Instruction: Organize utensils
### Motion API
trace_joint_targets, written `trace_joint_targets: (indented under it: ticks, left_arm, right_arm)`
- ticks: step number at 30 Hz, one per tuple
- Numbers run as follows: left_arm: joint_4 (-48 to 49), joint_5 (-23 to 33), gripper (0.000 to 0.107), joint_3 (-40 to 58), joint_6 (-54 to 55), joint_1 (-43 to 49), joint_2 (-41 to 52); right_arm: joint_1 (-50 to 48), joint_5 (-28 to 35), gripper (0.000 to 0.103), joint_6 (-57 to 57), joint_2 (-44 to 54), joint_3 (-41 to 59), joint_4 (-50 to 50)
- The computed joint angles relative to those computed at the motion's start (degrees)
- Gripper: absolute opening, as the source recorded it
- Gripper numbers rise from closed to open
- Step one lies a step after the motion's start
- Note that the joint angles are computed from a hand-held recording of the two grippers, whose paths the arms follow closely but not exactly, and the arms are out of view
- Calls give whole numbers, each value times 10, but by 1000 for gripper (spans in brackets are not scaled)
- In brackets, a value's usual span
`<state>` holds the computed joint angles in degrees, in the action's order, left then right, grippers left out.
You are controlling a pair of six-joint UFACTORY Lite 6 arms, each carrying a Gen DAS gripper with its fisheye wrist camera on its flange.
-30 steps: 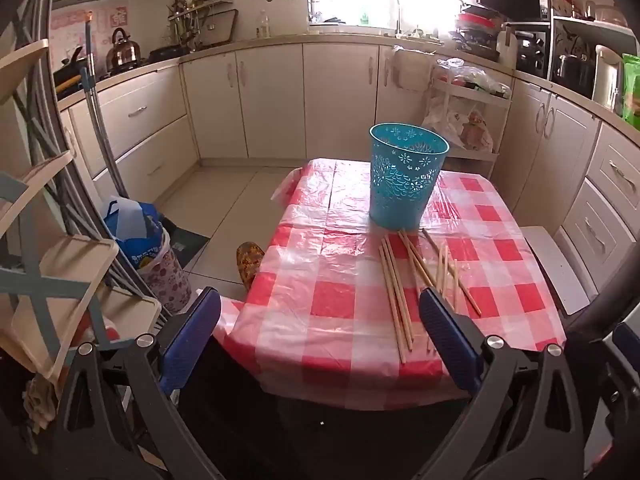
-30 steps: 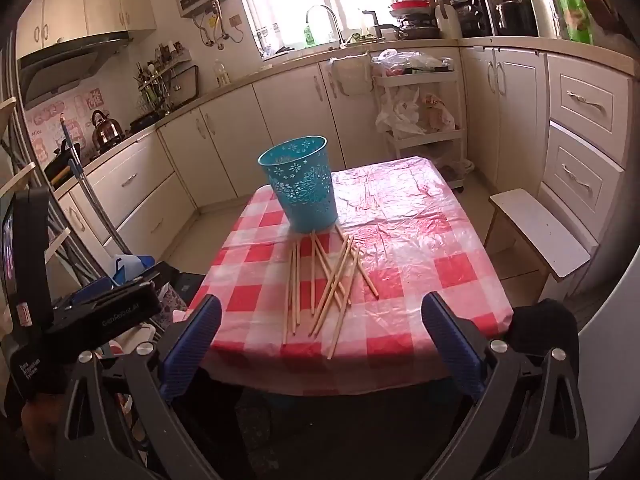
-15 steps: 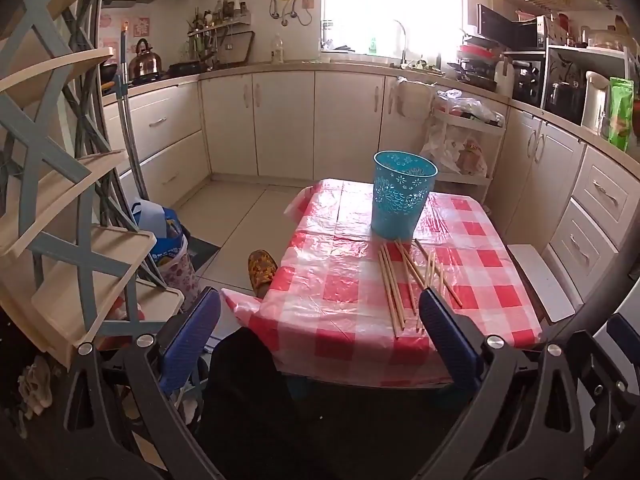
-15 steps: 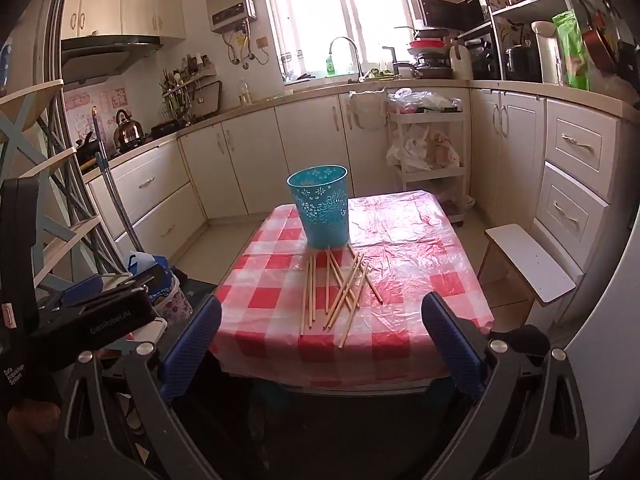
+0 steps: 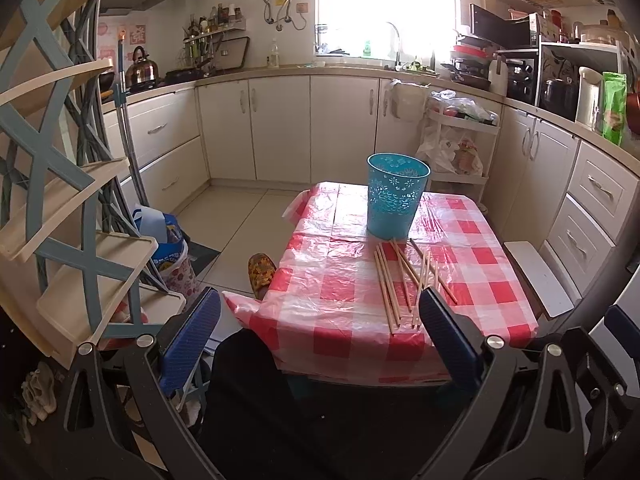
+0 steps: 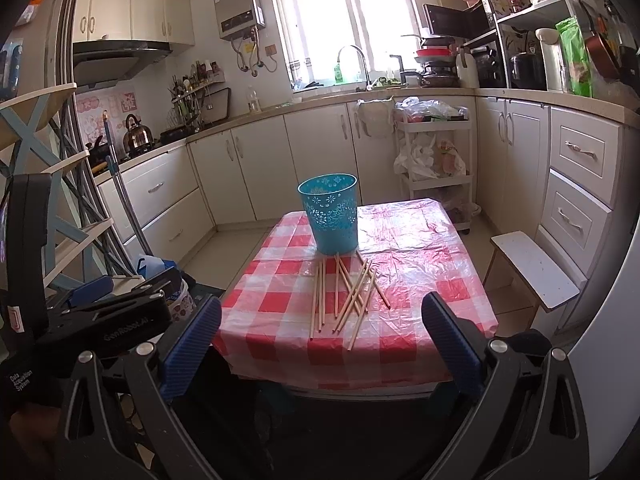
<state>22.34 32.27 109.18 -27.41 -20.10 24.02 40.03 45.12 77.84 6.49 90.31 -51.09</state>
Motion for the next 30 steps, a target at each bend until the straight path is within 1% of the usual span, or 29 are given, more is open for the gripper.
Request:
trace_joint_targets:
  ticks: [7,9,17,18,30]
  left_arm:
    - [-11,2,95,-3,15,4,-8]
    - [11,-1,95,-6,-12,-5,-3]
    - [3,9,95,-7,-8,-8,-12]
    - [11,2,95,-8,-14,-8,-6]
    - [17,4,95,-8,-23,-12,-6]
  right_arm:
    - [3,1,96,7,3,0,-5]
    - [3,1,96,8,4,1,-6]
    - [6,2,96,7,5,2,-4]
    - [7,3,96,7,5,2,-3]
    - [18,10,96,15,7,3,-9]
